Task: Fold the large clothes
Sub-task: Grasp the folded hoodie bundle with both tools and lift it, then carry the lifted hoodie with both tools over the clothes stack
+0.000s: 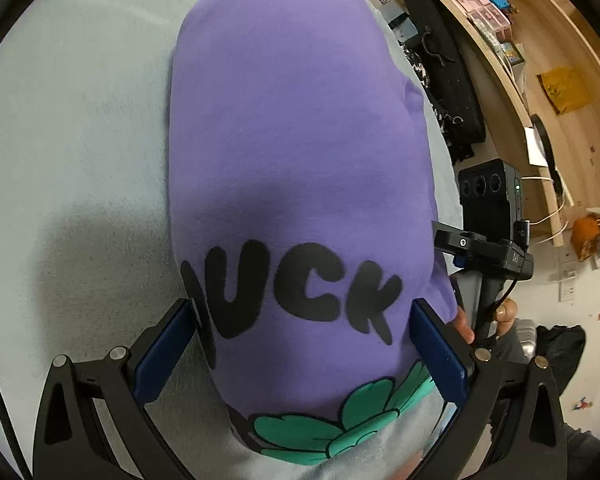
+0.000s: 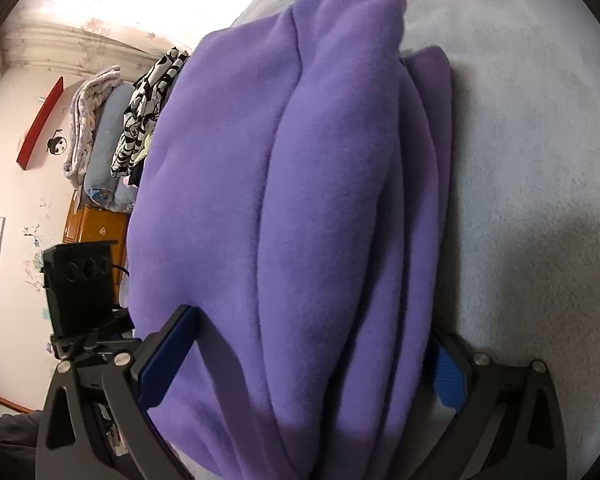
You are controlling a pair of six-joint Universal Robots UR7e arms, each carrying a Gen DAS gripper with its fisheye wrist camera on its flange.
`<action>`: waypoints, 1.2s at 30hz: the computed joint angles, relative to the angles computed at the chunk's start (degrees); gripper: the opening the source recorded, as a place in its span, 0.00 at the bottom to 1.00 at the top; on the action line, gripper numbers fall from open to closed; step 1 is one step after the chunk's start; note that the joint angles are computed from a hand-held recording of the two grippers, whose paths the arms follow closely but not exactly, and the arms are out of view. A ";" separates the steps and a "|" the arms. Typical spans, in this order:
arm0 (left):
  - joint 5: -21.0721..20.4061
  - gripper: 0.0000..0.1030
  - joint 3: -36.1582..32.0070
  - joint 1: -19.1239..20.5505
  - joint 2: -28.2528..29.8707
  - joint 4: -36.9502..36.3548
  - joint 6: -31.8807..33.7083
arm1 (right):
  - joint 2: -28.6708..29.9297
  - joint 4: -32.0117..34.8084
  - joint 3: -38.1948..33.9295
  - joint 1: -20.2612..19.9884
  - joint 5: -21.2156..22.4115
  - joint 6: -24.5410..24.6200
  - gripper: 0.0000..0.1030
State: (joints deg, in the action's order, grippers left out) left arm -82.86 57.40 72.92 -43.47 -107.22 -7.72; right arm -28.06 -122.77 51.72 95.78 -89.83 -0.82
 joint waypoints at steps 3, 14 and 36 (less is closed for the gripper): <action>-3.07 1.00 -2.16 1.07 1.62 1.46 -0.26 | -0.09 -0.73 0.47 -0.08 0.22 -0.23 1.00; -7.19 1.00 -4.88 2.18 4.38 2.56 0.91 | -2.23 -8.68 6.25 0.00 -0.64 -2.32 0.98; -0.16 1.00 -0.98 -2.02 -0.71 -0.85 4.76 | -5.43 -22.83 14.27 3.27 -3.16 -5.56 0.45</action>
